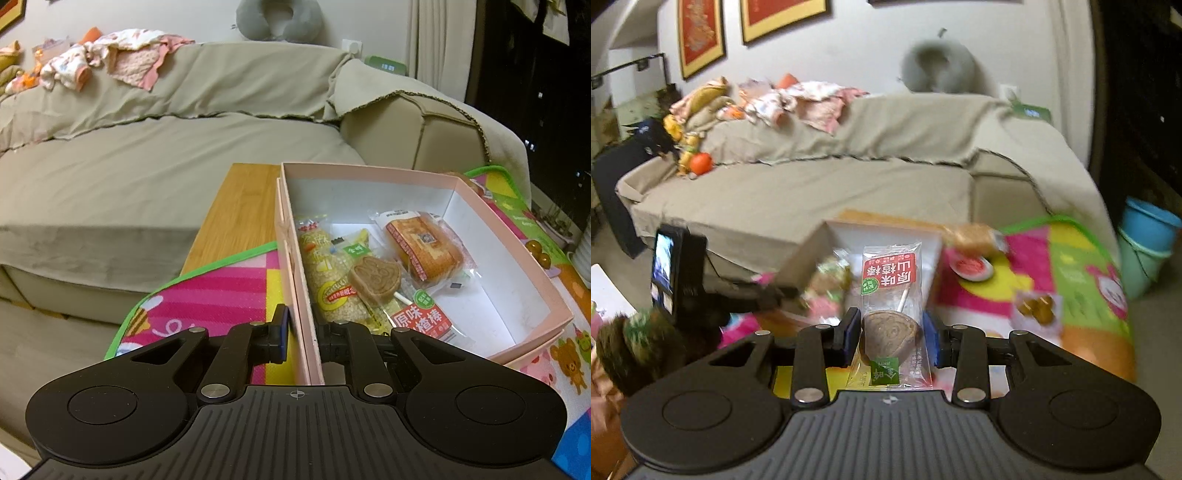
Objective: Organize objects
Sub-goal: 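Carry the cookie packet into the box and open the right tool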
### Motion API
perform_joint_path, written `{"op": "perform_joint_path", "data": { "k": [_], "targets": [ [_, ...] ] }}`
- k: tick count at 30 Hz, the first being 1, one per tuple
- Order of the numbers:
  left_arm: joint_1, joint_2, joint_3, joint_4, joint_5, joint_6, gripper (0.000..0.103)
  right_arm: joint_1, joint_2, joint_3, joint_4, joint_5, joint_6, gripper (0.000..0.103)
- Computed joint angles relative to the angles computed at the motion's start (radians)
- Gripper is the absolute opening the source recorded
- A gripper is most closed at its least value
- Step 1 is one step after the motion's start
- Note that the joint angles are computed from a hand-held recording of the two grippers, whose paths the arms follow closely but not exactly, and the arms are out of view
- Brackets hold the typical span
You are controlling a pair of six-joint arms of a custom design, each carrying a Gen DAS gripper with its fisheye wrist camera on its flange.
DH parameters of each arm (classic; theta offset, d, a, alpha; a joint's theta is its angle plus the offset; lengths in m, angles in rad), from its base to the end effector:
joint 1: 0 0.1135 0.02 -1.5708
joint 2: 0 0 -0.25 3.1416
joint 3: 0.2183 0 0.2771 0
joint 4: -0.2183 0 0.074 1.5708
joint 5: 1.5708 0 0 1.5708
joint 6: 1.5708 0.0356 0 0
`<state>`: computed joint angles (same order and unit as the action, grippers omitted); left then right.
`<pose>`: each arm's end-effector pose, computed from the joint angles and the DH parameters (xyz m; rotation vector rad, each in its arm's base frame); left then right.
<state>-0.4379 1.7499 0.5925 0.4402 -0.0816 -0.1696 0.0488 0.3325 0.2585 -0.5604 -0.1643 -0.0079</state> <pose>0.2826 -0.1291 0.0639 0.2647 2.2798 -0.2227 0.1453 0.0129 0.1703 -0.1540 2.1974 0.2039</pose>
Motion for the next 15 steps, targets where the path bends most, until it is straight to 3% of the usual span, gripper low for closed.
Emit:
{"op": "perform_joint_path", "data": {
  "k": [8, 11, 15],
  "targets": [
    [0.002, 0.001, 0.001, 0.001, 0.003, 0.001, 0.014, 0.126, 0.619, 0.084, 0.526, 0.073, 0.114, 0.036],
    [0.002, 0.001, 0.0, 0.001, 0.003, 0.001, 0.015, 0.12, 0.773, 0.12, 0.623, 0.057, 0.14, 0.036],
    [0.003, 0.005, 0.002, 0.005, 0.007, 0.002, 0.015, 0.126, 0.869, 0.134, 0.693, 0.062, 0.146, 0.039]
  ]
}}
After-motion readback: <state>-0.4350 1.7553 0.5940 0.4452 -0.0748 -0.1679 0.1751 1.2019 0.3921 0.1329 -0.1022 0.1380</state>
